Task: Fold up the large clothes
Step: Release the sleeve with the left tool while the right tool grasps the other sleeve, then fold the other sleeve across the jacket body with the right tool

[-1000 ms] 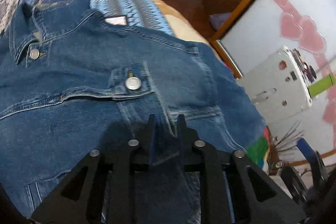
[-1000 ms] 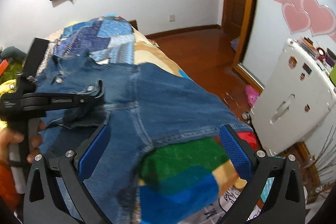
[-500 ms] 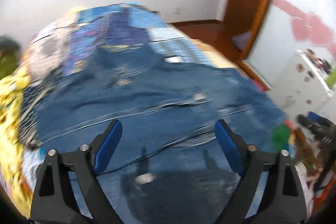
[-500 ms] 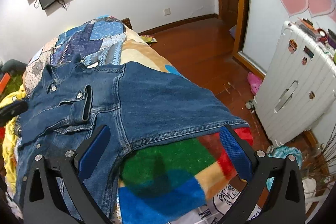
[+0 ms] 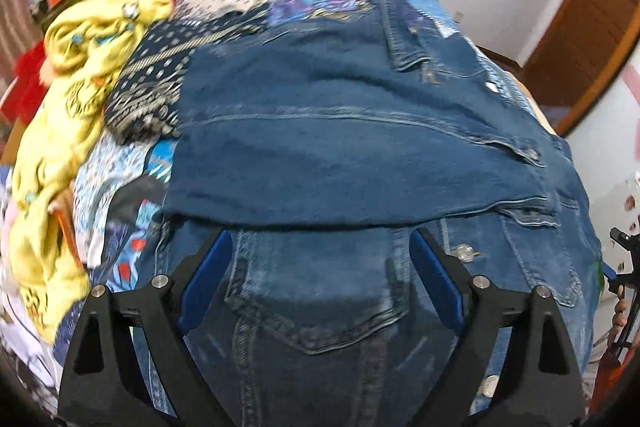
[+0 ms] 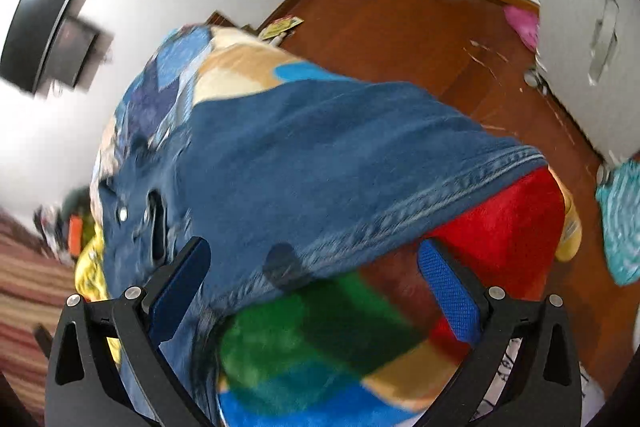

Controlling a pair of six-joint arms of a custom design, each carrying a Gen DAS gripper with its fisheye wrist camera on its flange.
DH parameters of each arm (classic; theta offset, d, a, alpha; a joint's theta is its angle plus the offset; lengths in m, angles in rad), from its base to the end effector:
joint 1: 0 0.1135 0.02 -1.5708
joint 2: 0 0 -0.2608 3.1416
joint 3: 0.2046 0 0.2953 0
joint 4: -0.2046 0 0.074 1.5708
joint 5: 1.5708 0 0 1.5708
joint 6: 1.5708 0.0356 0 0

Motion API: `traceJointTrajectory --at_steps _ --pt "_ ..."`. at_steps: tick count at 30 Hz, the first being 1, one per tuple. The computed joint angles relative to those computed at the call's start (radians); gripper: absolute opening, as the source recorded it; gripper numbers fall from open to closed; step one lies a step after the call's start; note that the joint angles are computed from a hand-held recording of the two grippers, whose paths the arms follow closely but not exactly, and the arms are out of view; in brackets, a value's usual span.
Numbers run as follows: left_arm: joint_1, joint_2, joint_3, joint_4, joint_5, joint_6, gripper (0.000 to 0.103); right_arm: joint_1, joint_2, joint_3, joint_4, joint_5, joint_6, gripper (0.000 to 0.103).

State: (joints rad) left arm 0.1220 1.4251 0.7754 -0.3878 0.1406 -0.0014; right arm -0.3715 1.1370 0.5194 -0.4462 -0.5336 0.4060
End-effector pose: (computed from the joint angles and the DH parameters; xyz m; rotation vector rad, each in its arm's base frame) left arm 0.3026 0.0321 0.1503 -0.1103 2.5961 -0.1398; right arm 0.2224 -0.0672 0.1401 0.8023 2.4367 0.7107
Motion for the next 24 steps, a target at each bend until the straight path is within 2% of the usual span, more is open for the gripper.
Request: traceJointTrajectory --at_steps 5,6,7,8,9,10,12,13,16,21,24 --pt "0.017 -0.003 -0.024 0.000 -0.002 -0.002 0.090 0.025 0.158 0.069 0.070 0.069 0.010 0.099" --pt "0.016 -0.010 -0.029 0.000 -0.002 -0.001 0.090 0.025 0.180 0.077 0.081 0.083 0.015 0.094" --pt "0.013 -0.013 -0.030 -0.001 -0.004 0.000 0.090 0.041 0.201 0.091 0.087 0.130 0.037 0.084" --pt "0.010 -0.022 -0.036 0.001 -0.009 0.008 0.090 0.045 0.209 0.100 0.084 0.161 0.044 0.078" --pt "0.006 -0.031 -0.043 0.004 -0.017 0.013 0.090 0.054 0.212 0.108 0.077 0.202 0.057 0.065" --pt "0.000 -0.041 -0.051 0.008 -0.027 0.020 0.090 0.046 0.206 0.107 0.069 0.226 0.054 0.059" --pt "-0.009 -0.056 -0.058 0.009 -0.040 0.033 0.090 0.060 0.177 0.112 0.046 0.301 0.083 0.034" --pt "-0.010 -0.065 -0.063 0.009 -0.042 0.039 0.090 0.059 0.160 0.114 0.037 0.317 0.091 0.026" --pt "-0.003 -0.098 -0.077 0.008 -0.035 0.050 0.090 0.062 0.063 0.115 0.016 0.329 0.105 0.013" --pt "0.018 -0.154 -0.093 0.002 -0.030 0.078 0.090 0.135 -0.101 0.203 -0.064 0.348 0.087 0.009" --pt "0.039 -0.192 -0.101 -0.001 -0.020 0.091 0.090 0.263 -0.152 0.304 -0.107 0.393 0.084 0.009"
